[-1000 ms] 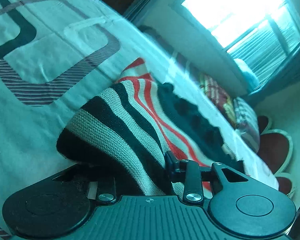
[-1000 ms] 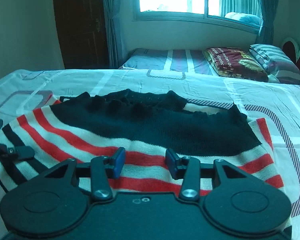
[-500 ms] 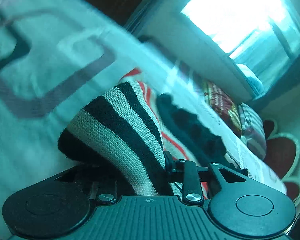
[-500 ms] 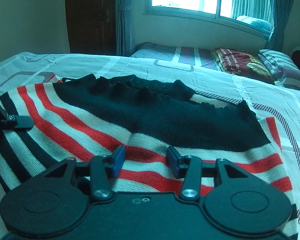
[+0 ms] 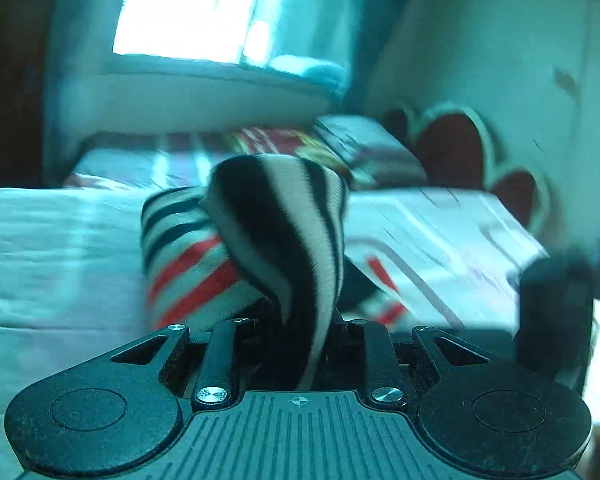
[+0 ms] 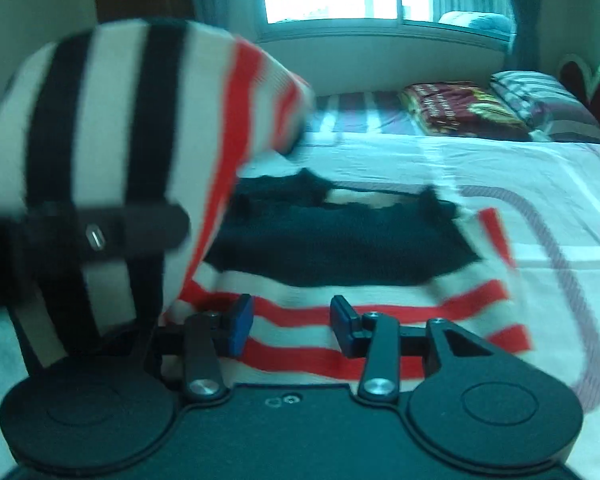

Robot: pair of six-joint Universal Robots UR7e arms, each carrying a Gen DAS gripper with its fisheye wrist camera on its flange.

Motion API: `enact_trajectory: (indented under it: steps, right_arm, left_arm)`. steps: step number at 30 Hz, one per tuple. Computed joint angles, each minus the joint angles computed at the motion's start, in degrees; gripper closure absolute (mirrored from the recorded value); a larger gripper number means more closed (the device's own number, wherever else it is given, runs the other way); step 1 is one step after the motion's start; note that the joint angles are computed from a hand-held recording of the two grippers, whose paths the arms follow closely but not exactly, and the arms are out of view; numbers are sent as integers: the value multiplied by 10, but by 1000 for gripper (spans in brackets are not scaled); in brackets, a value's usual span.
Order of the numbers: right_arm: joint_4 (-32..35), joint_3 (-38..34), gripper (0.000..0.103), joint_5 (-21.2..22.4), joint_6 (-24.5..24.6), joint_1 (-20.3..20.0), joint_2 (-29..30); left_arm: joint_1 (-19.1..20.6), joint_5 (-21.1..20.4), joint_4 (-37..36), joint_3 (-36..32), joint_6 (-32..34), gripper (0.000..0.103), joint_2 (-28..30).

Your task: Fold small clothes

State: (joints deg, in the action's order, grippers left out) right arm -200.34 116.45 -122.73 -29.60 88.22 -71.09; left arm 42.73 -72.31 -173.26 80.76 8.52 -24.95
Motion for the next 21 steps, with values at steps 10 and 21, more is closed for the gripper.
enact_trajectory:
  steps: [10, 21]
  right_arm:
    - [51, 81, 59, 12, 57, -37, -132]
    - [43, 66, 57, -36, 57, -9, -145]
  left_arm:
    - [-43, 8, 21, 50, 51, 78, -17]
    - [-52, 0, 15, 115, -2, 19, -89]
